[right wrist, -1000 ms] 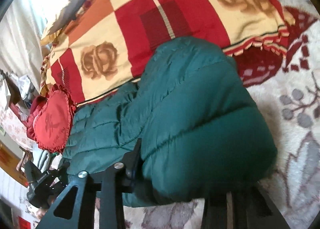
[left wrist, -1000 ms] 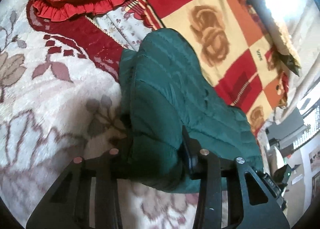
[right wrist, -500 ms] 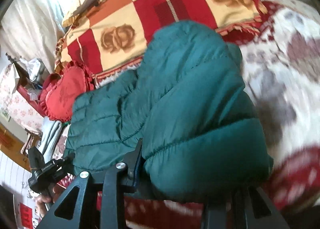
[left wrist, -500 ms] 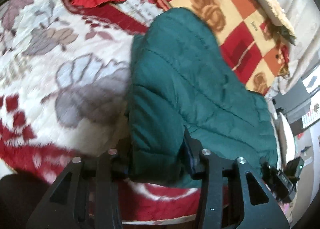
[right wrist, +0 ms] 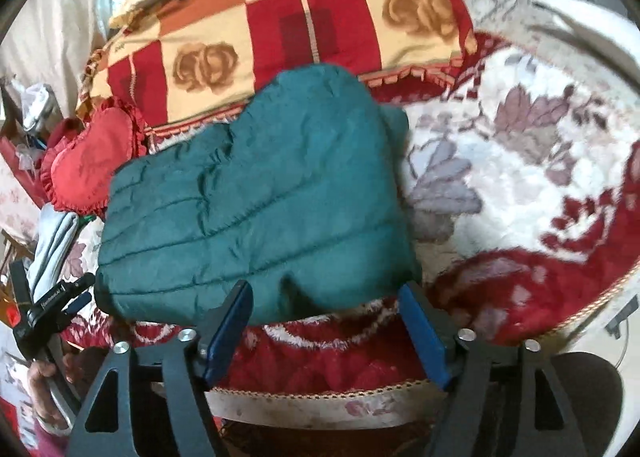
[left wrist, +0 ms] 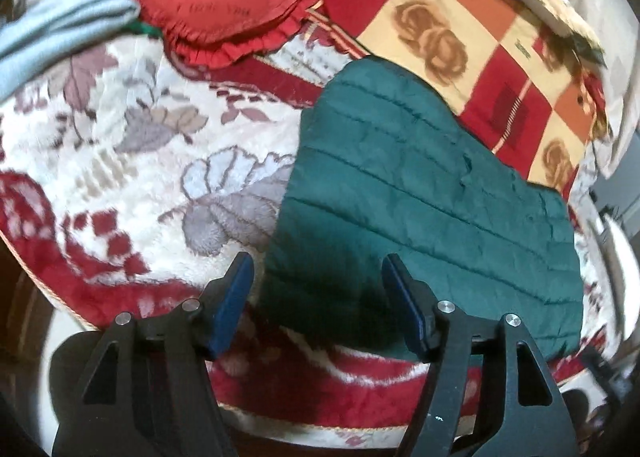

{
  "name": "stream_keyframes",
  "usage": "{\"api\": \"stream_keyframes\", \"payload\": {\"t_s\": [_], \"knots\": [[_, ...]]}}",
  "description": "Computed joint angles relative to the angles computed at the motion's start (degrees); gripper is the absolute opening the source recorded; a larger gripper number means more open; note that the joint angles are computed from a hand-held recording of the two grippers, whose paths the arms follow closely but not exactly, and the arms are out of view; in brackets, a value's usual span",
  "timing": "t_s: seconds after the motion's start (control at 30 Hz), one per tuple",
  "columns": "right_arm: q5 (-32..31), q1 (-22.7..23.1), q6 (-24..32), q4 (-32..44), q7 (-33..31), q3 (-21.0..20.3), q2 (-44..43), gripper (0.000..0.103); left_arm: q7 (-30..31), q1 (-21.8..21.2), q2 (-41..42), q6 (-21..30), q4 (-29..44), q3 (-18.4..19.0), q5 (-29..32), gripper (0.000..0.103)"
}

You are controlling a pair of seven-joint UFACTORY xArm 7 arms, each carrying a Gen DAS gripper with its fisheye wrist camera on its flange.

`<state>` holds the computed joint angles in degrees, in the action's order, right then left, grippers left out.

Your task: Fold large clothes

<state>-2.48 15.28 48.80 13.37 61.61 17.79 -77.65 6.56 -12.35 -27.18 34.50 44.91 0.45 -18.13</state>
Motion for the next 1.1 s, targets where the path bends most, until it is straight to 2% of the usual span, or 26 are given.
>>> {"api": "stream_keyframes", "payload": {"t_s": [0.17, 0.43, 0.77, 0.87, 1.1], "knots": [[-1.8, -0.7, -3.4, 3.7, 0.3, 3.6, 4.4, 0.083, -3.6, 1.4, -4.5, -2.2, -2.8, -4.3, 5.7, 0.067], [-5.9, -3.2, -9.5, 9.8, 2.9, 8.5, 15.8, 0.088, -6.4, -2.2, -8.7, -3.3, -4.6, -6.3, 9.1, 0.067], [-11.2, -3.8, -8.9, 15.1, 4.9, 11.2, 23.8, 0.095, -9.2, -4.2, -12.6, -7.4, -8.1, -9.5, 13.8, 0.067], [-12.7, -4.5, -8.4, 15.9, 7.5, 12.9, 24.3, 0.1, -9.9, -4.4, -12.7, -7.7, -8.5, -9.8, 14.9, 0.067], [-15.3, -4.1, -7.7, 17.5, 9.7, 13.5, 27.4, 0.101, -10.8, -5.0, -12.7, -7.5, -9.3, -9.6, 15.9, 0.067]]}}
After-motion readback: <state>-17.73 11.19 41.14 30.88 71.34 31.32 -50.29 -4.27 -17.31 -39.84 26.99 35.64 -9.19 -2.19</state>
